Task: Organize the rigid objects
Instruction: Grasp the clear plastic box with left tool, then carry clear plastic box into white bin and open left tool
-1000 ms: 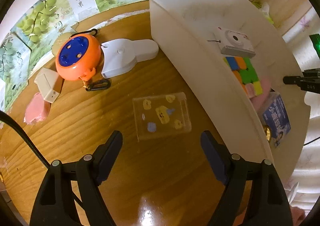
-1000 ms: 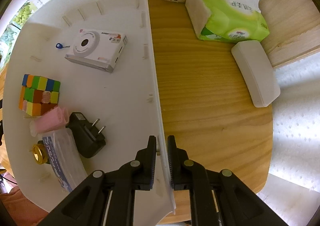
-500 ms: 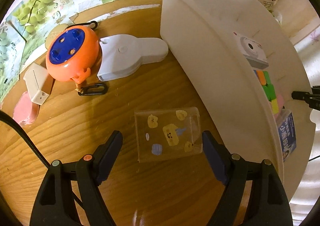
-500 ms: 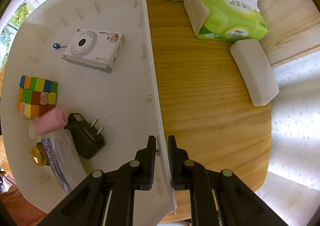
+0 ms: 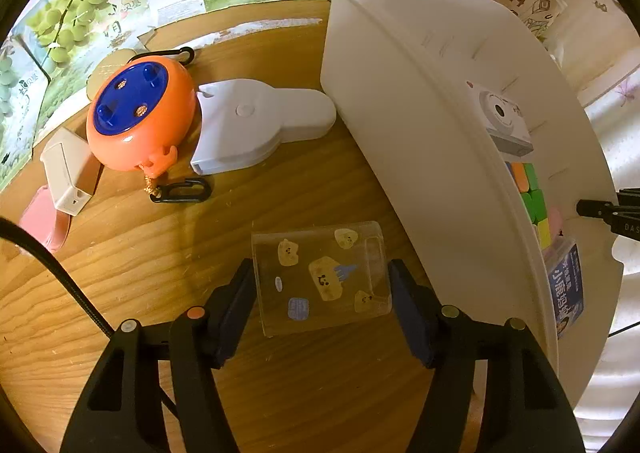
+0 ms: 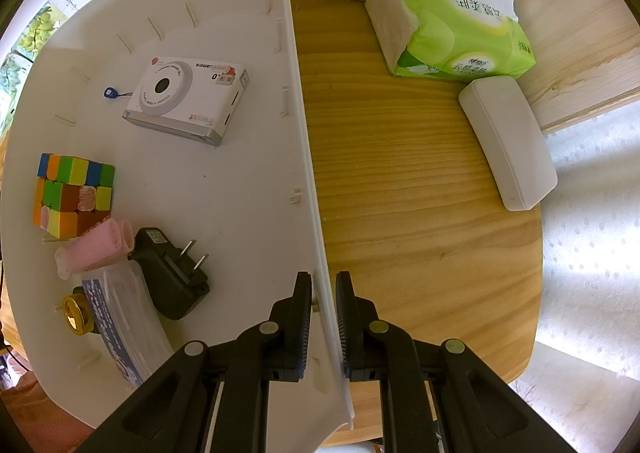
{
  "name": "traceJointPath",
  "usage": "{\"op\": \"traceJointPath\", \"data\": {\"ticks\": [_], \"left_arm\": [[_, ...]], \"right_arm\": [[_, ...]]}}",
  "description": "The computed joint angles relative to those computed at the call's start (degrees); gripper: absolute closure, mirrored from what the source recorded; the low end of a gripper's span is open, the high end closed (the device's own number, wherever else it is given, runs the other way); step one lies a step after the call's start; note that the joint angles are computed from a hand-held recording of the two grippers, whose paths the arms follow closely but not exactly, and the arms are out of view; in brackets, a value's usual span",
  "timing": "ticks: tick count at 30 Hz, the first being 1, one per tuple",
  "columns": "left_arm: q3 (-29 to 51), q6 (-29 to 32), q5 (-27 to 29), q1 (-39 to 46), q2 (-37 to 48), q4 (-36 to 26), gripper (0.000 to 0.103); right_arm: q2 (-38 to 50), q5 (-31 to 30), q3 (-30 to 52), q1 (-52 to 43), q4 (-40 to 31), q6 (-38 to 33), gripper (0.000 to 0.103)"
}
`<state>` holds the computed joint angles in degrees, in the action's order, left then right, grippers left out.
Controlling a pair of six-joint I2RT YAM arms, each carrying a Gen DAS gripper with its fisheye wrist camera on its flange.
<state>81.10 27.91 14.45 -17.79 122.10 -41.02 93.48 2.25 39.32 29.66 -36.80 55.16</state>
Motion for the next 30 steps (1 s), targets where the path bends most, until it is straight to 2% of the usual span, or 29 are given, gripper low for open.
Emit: {"op": "traceJointPath", "data": {"ticks": [5, 13, 15, 30], "left_arm": [[1.5, -0.8, -0.4, -0.4, 0.7, -1.1, 0.034], [-1.9, -4.2, 0.2, -0.1, -1.8, 1.0, 0.035], [-2.6, -4.8, 0.6, 0.2, -2.2, 1.6, 0.04], [-10.1, -11.9, 0.5, 3.9, -7.8, 6.2, 0.04]], "right_arm": [[-0.1, -0.1, 0.1, -0.2, -0.2, -0.3, 0.091], [-0.2, -0.2, -0.1, -0.3, 0.2, -0.3, 0.091], [-0.6, -0.4, -0.6, -0.3, 0.7, -0.2, 0.091], [-3.1, -2.2, -3.2, -1.4, 2.7, -4.9, 0.091]]}}
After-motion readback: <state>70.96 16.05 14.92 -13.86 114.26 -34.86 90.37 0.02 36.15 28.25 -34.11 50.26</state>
